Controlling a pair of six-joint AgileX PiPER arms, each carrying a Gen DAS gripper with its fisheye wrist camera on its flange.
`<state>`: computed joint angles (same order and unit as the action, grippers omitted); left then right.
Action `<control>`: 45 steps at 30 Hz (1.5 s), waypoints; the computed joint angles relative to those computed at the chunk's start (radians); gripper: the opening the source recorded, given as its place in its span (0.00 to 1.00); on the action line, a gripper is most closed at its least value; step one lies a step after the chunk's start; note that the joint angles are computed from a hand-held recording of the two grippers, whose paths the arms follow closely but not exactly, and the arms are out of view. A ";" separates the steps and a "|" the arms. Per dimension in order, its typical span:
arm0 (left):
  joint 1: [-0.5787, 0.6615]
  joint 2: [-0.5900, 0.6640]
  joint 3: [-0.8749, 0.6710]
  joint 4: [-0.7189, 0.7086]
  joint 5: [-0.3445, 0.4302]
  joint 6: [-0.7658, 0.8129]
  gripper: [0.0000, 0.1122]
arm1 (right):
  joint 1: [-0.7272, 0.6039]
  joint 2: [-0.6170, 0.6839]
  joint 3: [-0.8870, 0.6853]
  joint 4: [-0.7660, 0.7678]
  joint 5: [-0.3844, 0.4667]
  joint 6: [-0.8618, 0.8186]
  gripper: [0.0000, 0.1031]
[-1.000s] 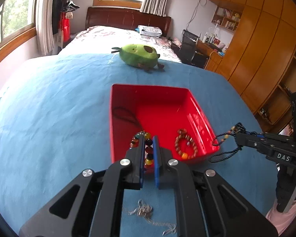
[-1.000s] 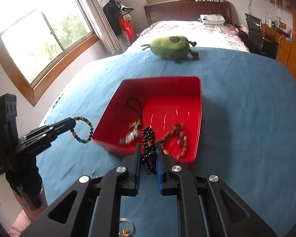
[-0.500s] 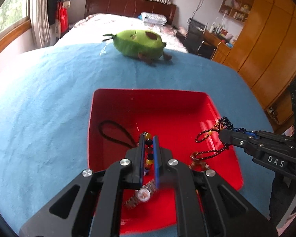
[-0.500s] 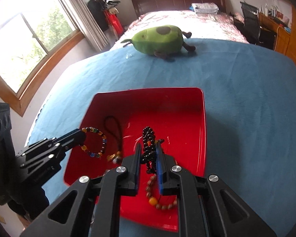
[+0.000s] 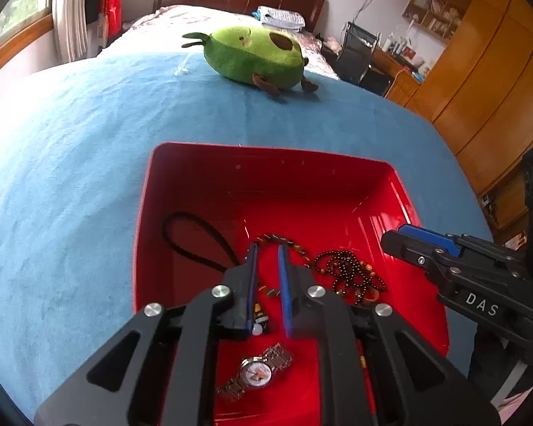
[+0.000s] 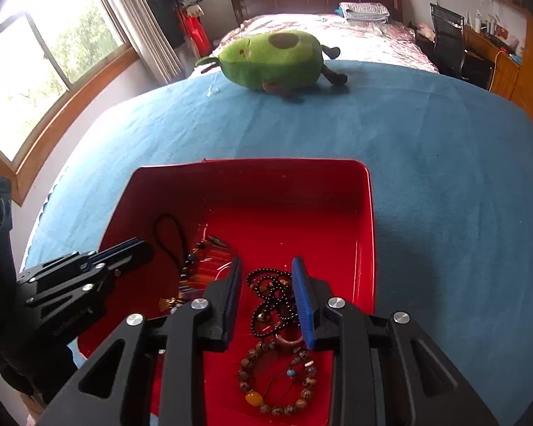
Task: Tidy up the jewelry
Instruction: 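Carry both bead necklaces into the red box and open both tools, then move both open tools back toward the silver rings on the bed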
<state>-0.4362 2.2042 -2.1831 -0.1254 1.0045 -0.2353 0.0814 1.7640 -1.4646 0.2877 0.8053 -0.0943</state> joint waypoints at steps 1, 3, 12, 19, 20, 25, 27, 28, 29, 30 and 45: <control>-0.002 -0.027 0.036 0.003 -0.020 0.003 0.10 | 0.000 -0.012 0.010 -0.001 -0.003 0.000 0.28; -0.010 -0.085 0.109 0.023 -0.054 -0.004 0.10 | -0.006 -0.044 0.041 0.018 -0.007 -0.019 0.28; -0.071 -0.406 0.533 0.194 -0.189 -0.121 0.33 | -0.028 -0.298 0.309 0.108 -0.045 -0.122 0.28; -0.098 -0.629 0.864 0.278 -0.242 -0.225 0.47 | -0.009 -0.505 0.544 0.124 -0.052 -0.155 0.28; -0.106 -0.665 0.917 0.304 -0.252 -0.254 0.49 | -0.003 -0.533 0.576 0.124 -0.051 -0.155 0.28; -0.114 -0.822 1.135 0.309 -0.322 -0.294 0.76 | 0.049 -0.674 0.726 0.124 -0.048 -0.137 0.69; -0.127 -0.881 1.213 0.321 -0.351 -0.331 0.79 | 0.090 -0.742 0.789 0.090 -0.069 -0.077 0.78; -0.137 -0.909 1.248 0.337 -0.362 -0.358 0.80 | 0.124 -0.780 0.819 0.051 -0.075 -0.027 0.78; -0.155 -0.934 1.280 0.366 -0.368 -0.399 0.80 | 0.141 -0.804 0.840 0.040 -0.077 -0.005 0.79; -0.176 -0.961 1.313 0.402 -0.369 -0.449 0.80 | 0.151 -0.834 0.863 0.042 -0.075 0.008 0.84; -0.471 -1.126 1.508 0.589 -0.240 -0.821 0.84 | 0.510 -1.059 1.038 -0.152 -0.052 0.459 0.77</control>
